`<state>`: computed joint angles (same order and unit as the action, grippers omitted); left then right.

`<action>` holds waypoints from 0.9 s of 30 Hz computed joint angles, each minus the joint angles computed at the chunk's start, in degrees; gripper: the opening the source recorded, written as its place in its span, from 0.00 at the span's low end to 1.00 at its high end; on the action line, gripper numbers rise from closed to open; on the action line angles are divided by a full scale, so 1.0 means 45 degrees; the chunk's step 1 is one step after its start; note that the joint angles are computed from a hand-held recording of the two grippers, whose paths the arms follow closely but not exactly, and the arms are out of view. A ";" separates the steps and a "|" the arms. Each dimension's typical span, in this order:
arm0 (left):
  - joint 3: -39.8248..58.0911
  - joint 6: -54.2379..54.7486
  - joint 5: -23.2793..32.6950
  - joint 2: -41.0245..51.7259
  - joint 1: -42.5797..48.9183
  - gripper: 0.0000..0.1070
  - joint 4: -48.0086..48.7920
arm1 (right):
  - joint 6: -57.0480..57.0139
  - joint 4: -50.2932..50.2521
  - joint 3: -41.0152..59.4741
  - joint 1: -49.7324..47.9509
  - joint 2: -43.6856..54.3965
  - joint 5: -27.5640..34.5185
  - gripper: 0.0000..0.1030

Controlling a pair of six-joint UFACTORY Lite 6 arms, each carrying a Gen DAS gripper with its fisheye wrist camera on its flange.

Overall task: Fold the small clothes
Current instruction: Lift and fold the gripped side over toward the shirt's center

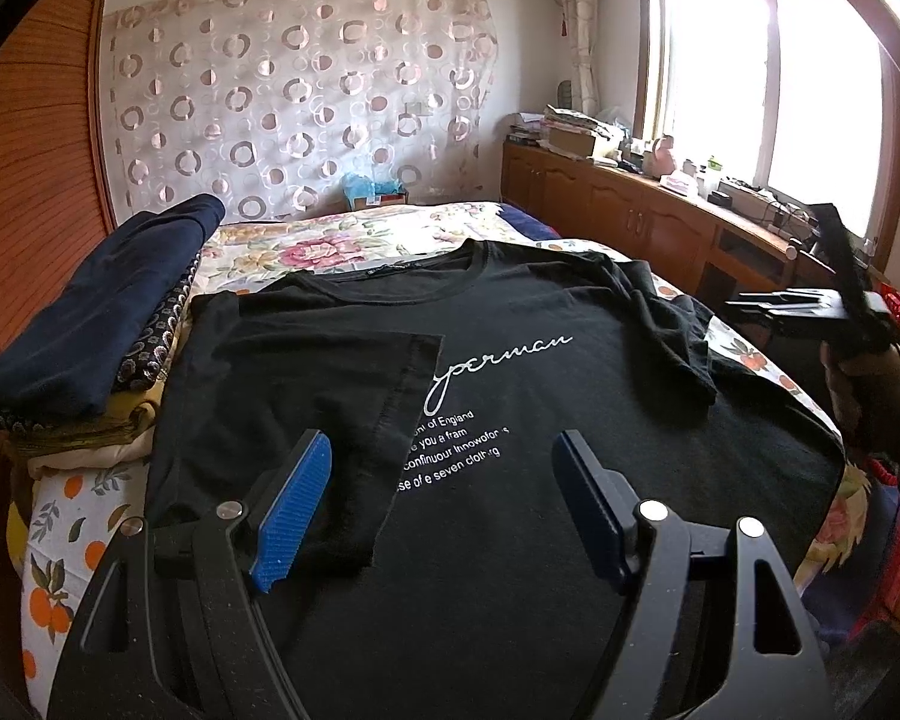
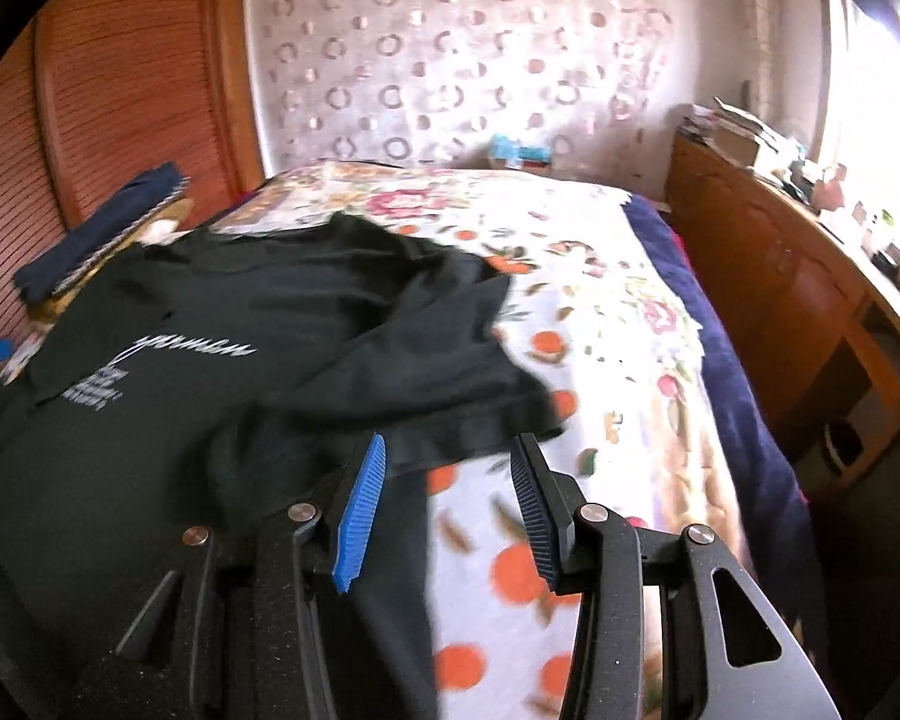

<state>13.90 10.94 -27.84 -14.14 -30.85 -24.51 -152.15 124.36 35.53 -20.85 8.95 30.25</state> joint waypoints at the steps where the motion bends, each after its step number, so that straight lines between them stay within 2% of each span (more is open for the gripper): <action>1: 0.0007 0.0037 0.0011 0.0022 0.0014 0.72 -0.0008 | 0.0064 0.0105 0.0615 0.0152 0.0590 -0.0242 0.44; 6: -0.0083 0.0153 0.0008 -0.0046 -0.0062 0.72 -0.0192 | 0.0416 0.0637 0.2857 0.1153 0.2447 -0.1854 0.44; 8: -0.0103 0.0130 0.0017 -0.0042 -0.0034 0.72 -0.0162 | 0.1061 0.0104 0.3711 0.1368 0.3114 -0.2386 0.44; 10: -0.0105 0.0014 0.0012 0.0011 0.0010 0.72 -0.0038 | 0.2466 -0.1216 0.4408 0.1548 0.3489 -0.2800 0.44; 13: -0.0074 -0.0190 0.0002 0.0115 0.0065 0.72 0.0191 | 0.4496 -0.3521 0.4970 0.1290 0.3649 -0.2477 0.44; 15: -0.0064 -0.0182 -0.0025 0.0146 0.0028 0.72 0.0191 | 0.4868 -0.3983 0.5039 0.1197 0.3638 -0.2369 0.44; 16: -0.0074 -0.0189 -0.0038 0.0145 0.0029 0.72 0.0194 | 0.4958 -0.4317 0.4984 0.0985 0.3595 -0.2175 0.41; 17: -0.0091 -0.0172 -0.0040 0.0130 0.0029 0.72 0.0200 | 0.5225 -0.4775 0.5097 0.0920 0.3700 -0.1955 0.33; 18: -0.0120 -0.0158 -0.0062 0.0115 0.0037 0.72 0.0197 | 0.5200 -0.4928 0.5645 0.0891 0.4339 -0.1781 0.20; 20: -0.0159 -0.0179 -0.0074 0.0081 0.0085 0.72 0.0230 | 0.6044 -0.6098 0.5923 0.0851 0.4593 -0.1399 0.04; 22: -0.0195 -0.0211 -0.0109 0.0063 0.0111 0.72 0.0247 | 0.5279 -0.5598 0.5461 0.1104 0.4134 -0.1534 0.04; 27: -0.0184 -0.0449 -0.0161 0.0191 0.0239 0.72 0.0501 | 0.4116 -0.4692 0.3855 0.2074 0.2041 -0.0774 0.04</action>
<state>13.08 8.92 -28.56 -13.28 -29.77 -22.26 -133.62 103.24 52.88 -11.52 18.13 26.77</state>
